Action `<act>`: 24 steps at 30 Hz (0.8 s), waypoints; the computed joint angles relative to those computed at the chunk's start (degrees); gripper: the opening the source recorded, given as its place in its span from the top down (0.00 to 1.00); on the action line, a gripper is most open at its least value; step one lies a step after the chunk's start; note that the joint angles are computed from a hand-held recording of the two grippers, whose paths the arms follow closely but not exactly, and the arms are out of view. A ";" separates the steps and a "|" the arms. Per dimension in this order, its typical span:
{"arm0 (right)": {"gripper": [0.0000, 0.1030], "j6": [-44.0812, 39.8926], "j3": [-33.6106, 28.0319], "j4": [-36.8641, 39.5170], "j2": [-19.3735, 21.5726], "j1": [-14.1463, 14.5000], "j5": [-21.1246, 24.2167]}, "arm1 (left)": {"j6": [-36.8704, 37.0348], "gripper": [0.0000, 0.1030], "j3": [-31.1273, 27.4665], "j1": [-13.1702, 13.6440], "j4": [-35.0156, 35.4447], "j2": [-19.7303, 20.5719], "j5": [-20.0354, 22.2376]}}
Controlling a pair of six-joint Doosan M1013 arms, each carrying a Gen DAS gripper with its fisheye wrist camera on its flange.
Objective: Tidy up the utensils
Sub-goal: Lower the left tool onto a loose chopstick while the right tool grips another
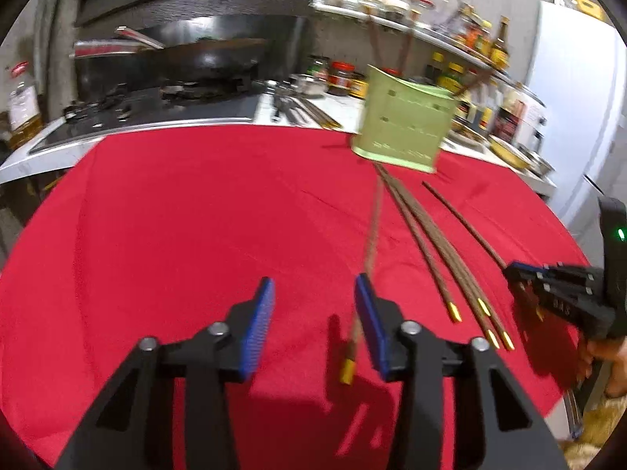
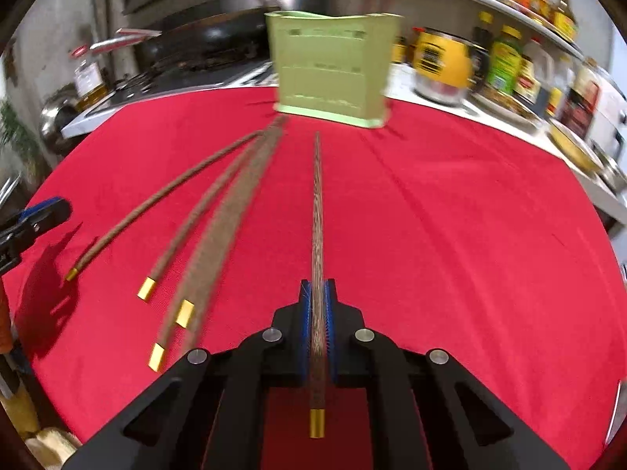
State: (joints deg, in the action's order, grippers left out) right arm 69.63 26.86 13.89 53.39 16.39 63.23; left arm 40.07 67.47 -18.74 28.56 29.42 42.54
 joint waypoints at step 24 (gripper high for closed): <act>0.69 -8.77 17.07 10.62 -8.37 -3.17 -9.62 | 9.18 0.80 -2.99 -2.94 1.21 2.81 8.47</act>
